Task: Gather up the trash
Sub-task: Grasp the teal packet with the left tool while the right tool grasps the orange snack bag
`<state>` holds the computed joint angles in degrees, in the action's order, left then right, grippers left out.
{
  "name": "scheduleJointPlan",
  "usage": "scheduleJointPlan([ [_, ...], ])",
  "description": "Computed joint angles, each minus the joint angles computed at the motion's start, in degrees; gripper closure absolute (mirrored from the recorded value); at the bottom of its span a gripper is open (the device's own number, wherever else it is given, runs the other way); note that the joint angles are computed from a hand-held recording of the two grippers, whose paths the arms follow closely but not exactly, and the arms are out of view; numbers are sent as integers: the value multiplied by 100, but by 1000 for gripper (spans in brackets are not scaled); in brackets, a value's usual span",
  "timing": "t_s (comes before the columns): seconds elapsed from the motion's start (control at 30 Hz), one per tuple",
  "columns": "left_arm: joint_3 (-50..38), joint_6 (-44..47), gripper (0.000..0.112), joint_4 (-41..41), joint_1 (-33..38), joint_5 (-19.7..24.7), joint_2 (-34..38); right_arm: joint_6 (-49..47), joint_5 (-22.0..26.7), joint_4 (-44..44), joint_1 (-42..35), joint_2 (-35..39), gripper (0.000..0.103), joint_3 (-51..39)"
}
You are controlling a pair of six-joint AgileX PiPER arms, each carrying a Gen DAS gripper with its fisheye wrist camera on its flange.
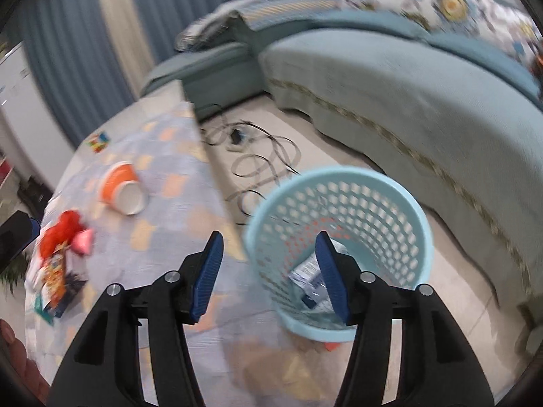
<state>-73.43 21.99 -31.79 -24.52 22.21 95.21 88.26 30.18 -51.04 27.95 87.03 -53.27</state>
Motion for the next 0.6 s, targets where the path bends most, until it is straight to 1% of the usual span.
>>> scheduleJointPlan([
  [0.1,492,-891,36,956,293,-182,-537,-390,228,125,486,274,49,-583],
  [0.17,910,-1695,36,1819,607,-263,-943,-770,289,322,763,525,49,-1030],
  [0.23,1179,-1987,35,2104,1061,-210,-1185,-1229,285,601,960,796,49,-1489],
  [0.3,1388,-1987,35,1990,1540,-126,-1372,-1600,403,839,1186,1099,49,-1984],
  [0.37,1584,-1786,35,1753,2042,-132,-1466,-2175,583,1190,1402,1504,49,-2669],
  [0.47,1694,-947,37,978,2822,36,-1399,-3012,829,1793,1543,2104,49,-3654],
  [0.5,1704,-692,37,703,3018,113,-1363,-3456,992,2156,1562,2406,49,-4155],
  [0.57,1768,160,37,-163,3411,285,-1278,-3823,1172,2451,1612,2769,49,-4716],
  [0.6,1736,529,37,-545,3584,446,-1173,-4084,1312,2671,1621,3042,50,-5130],
])
